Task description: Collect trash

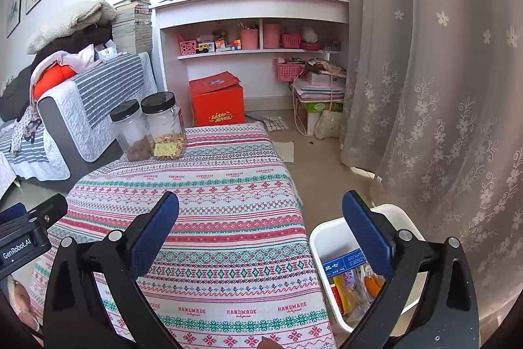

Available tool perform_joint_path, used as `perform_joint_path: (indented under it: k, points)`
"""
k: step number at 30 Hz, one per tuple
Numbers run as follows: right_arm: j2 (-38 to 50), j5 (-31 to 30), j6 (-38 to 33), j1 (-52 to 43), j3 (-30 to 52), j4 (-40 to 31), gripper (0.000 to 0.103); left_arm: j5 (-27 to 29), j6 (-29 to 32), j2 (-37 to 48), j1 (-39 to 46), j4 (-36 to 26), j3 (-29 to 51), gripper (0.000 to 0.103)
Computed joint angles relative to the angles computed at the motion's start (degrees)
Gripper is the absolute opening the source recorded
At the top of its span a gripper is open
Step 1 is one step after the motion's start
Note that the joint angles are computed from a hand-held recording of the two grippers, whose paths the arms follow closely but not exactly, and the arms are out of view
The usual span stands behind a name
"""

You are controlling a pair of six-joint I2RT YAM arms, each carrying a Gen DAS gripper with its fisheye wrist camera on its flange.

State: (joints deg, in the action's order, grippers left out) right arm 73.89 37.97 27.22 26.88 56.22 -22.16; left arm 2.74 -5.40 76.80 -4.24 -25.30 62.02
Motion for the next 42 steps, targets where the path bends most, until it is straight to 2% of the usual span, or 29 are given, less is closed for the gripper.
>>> perform_joint_path:
  k: [11, 42]
  points:
    - [0.61, -1.15, -0.01, -1.02, 0.22, -0.21, 0.096, -3.13, 0.43, -1.59, -2.07, 2.69, -1.71, 0.096]
    - [1.8, -1.12, -0.54, 0.64, 0.62, 1.39, 0.096, -2.68, 0.52, -1.62, -0.56, 2.05, -1.9, 0.096]
